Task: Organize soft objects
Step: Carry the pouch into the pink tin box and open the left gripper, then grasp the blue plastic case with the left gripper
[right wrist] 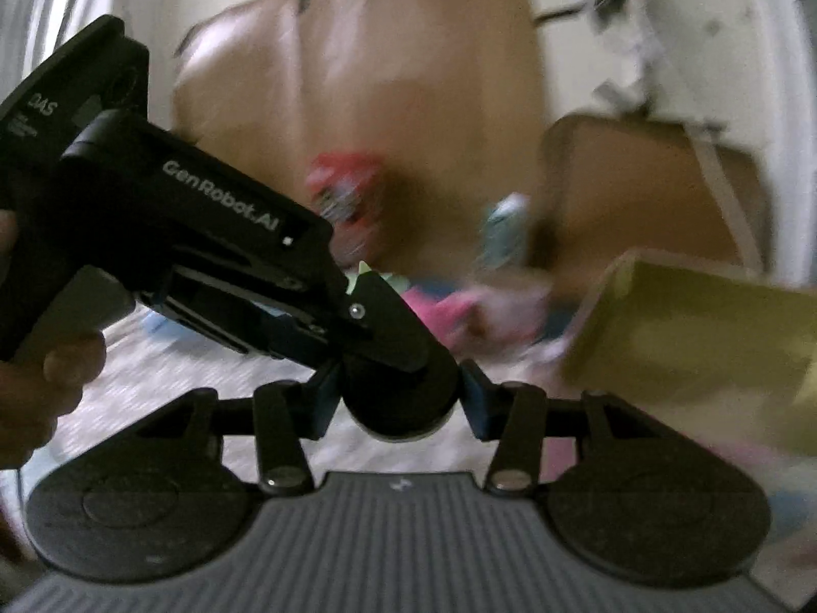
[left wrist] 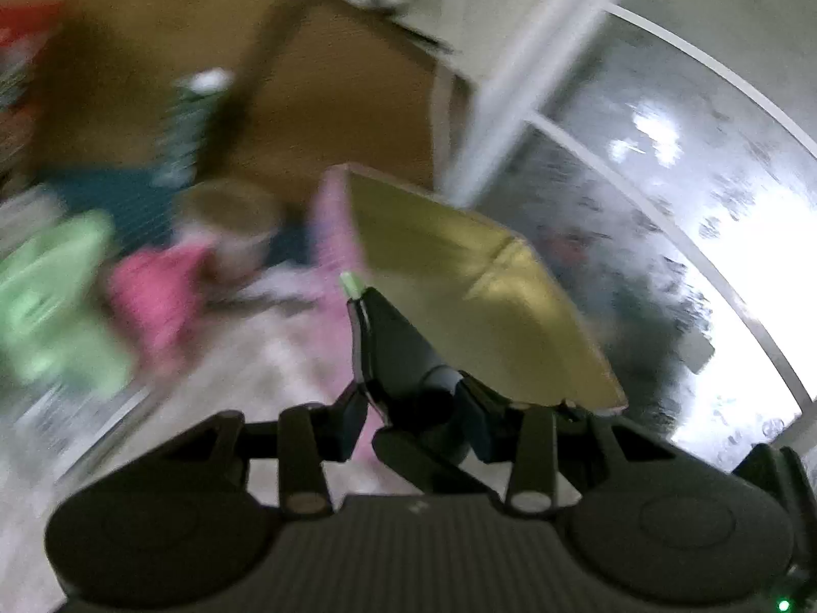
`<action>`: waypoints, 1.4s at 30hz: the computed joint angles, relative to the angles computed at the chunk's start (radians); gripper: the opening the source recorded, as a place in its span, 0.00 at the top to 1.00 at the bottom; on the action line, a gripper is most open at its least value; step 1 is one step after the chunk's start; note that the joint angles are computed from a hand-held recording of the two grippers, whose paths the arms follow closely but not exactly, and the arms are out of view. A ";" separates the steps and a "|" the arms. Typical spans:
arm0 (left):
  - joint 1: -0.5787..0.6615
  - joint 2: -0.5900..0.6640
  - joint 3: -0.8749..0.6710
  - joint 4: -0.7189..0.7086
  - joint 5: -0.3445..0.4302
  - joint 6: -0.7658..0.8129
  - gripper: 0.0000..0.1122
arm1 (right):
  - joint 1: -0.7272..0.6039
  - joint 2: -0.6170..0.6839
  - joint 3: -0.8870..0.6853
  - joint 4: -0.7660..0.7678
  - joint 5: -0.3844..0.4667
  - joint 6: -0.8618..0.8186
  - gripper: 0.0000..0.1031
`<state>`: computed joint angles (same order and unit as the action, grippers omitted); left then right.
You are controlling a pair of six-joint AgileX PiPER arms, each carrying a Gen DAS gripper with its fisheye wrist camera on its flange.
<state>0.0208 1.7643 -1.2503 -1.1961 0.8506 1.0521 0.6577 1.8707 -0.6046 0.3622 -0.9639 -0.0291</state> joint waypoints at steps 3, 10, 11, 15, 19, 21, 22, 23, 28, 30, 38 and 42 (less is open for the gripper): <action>-0.106 0.084 -0.120 0.016 -0.022 -0.049 0.67 | -0.046 -0.030 0.045 0.095 -0.046 -0.041 0.50; -0.237 0.263 -0.307 0.098 -0.052 -0.195 0.64 | -0.205 -0.002 0.064 0.097 0.015 0.038 0.49; -0.245 0.272 -0.311 0.111 -0.059 -0.208 0.63 | -0.207 0.008 0.070 0.101 0.009 0.048 0.49; -0.272 0.266 -0.306 0.164 -0.124 -0.250 0.56 | -0.238 0.031 0.062 0.065 0.034 0.104 0.49; -0.232 0.200 -0.216 0.081 -0.139 -0.150 0.51 | -0.213 0.020 0.069 0.105 0.022 0.086 0.48; -0.174 0.123 -0.112 -0.030 -0.137 -0.009 0.51 | -0.176 0.008 0.108 0.132 -0.051 0.105 0.48; -0.139 0.080 -0.047 -0.095 -0.138 0.076 0.49 | -0.162 0.007 0.118 0.137 -0.092 0.114 0.48; -0.092 0.034 0.024 -0.160 -0.132 0.163 0.48 | -0.138 0.009 0.124 0.155 -0.134 0.111 0.48; 0.260 -0.124 0.325 -0.311 -0.042 0.458 0.48 | -0.065 0.002 0.120 0.068 -0.185 0.108 0.48; 0.423 -0.144 0.399 -0.319 -0.034 0.519 0.47 | -0.107 -0.001 0.049 -0.132 -0.055 0.171 0.49; 0.765 0.008 0.304 -0.362 -0.084 0.364 0.35 | -0.143 0.240 -0.625 -0.908 0.467 0.924 0.50; 0.777 0.094 0.218 -0.362 -0.074 0.283 0.35 | -0.123 0.435 -0.983 -1.221 0.632 1.323 0.50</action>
